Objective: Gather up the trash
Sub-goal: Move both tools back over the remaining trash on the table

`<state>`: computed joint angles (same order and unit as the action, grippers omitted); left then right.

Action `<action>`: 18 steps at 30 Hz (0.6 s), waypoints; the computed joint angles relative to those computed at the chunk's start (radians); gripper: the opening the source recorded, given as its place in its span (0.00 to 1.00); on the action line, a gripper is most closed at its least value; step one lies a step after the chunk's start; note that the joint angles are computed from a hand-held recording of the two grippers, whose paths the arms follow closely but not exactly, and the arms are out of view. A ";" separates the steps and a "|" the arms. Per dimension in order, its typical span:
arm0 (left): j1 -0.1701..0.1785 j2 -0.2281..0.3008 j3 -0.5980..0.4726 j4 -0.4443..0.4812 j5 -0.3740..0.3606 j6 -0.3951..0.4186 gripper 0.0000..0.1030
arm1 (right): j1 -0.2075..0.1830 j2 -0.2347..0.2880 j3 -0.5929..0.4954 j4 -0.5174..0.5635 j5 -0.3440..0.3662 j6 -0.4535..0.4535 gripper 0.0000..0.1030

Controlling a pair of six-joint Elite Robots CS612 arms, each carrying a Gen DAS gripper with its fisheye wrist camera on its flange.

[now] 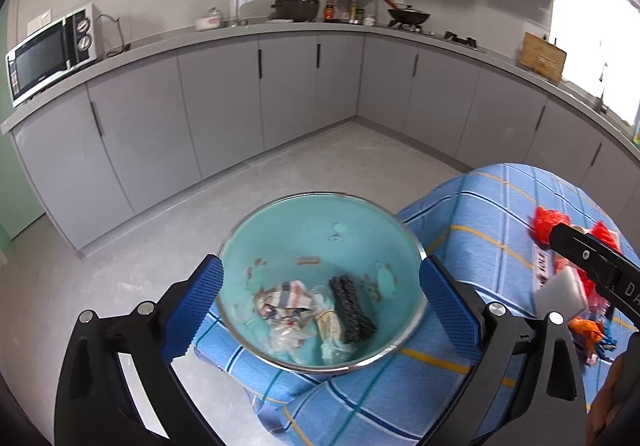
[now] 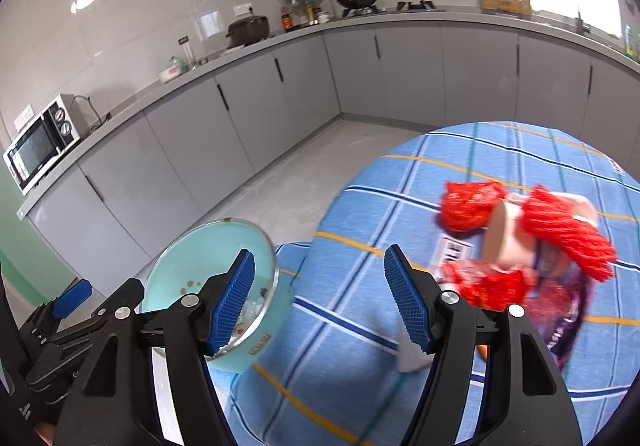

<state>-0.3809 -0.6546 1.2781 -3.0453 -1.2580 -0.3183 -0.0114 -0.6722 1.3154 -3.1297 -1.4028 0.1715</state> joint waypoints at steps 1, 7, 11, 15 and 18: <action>-0.004 -0.002 0.003 -0.003 -0.001 0.005 0.94 | -0.007 -0.007 0.014 -0.013 -0.001 0.010 0.65; -0.026 -0.005 0.006 -0.009 -0.012 0.039 0.94 | -0.037 -0.038 0.085 -0.068 -0.028 0.042 0.65; -0.039 -0.002 0.002 -0.008 -0.029 0.066 0.94 | -0.059 -0.057 0.137 -0.111 -0.067 0.056 0.65; -0.054 0.004 -0.006 -0.001 -0.063 0.094 0.94 | -0.077 -0.067 0.167 -0.117 -0.086 0.069 0.64; -0.063 0.006 -0.009 0.002 -0.083 0.111 0.94 | -0.090 -0.076 0.193 -0.120 -0.100 0.080 0.64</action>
